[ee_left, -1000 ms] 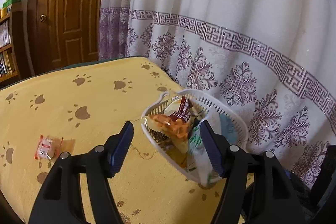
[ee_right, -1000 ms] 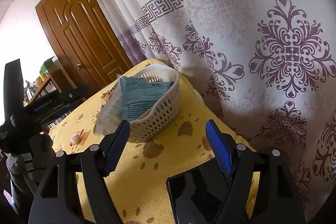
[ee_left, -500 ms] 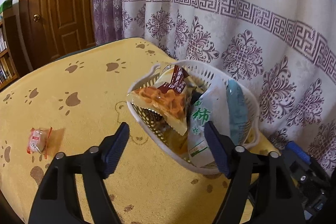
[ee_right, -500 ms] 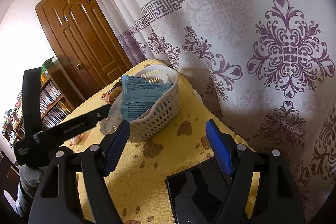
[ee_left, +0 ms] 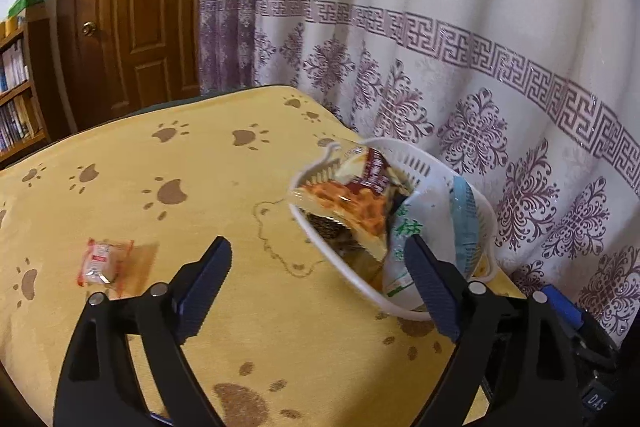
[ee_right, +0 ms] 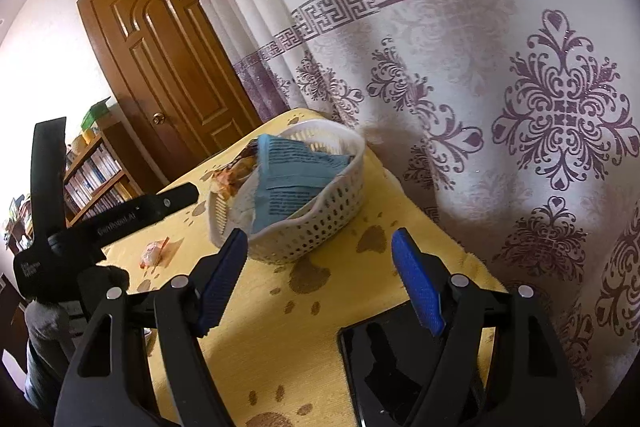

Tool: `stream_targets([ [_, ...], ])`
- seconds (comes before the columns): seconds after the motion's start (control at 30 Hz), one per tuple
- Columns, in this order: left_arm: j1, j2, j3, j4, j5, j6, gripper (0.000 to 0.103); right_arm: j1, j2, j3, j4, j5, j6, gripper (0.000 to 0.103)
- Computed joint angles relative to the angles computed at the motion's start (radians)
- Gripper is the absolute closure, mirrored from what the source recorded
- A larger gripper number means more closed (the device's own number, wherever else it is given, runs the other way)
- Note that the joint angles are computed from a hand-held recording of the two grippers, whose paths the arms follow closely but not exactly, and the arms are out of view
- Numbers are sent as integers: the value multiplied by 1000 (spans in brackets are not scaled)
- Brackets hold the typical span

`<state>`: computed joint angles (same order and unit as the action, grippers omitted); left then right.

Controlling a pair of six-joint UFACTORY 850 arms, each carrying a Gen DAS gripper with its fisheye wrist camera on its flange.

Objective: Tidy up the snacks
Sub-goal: 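Move both grippers back from the basket toward the remaining snacks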

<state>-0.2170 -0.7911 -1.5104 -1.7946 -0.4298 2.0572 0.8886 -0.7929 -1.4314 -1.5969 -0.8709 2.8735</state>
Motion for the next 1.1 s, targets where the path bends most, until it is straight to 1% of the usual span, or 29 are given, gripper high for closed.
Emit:
stream_targets([
  [0.17,32,13,6,-22,-2,1,13,4,-14,-36,7,21,-50,27],
  [0.37,76,28,21,-81,0,46,12,5,-44,-90,-16,97,-86,26],
  [0.53,116,48,47,-163,-8,113,12,11,-98,-186,5,163,-193,26],
  [0.67,149,53,54,-195,-16,131,12,14,-152,-279,44,217,-303,26],
  [0.77,169,54,57,-224,-18,148,12,17,-190,-344,87,258,-390,26],
  [0.83,183,52,53,-240,-17,149,12,18,-224,-405,139,294,-482,26],
  [0.97,209,39,32,-233,-19,108,12,9,-283,-507,225,377,-608,26],
  [1.03,218,35,27,-242,-22,109,12,4,-318,-568,292,411,-693,26],
  [1.1,226,33,27,-263,-24,127,12,0,-366,-656,404,430,-832,26],
])
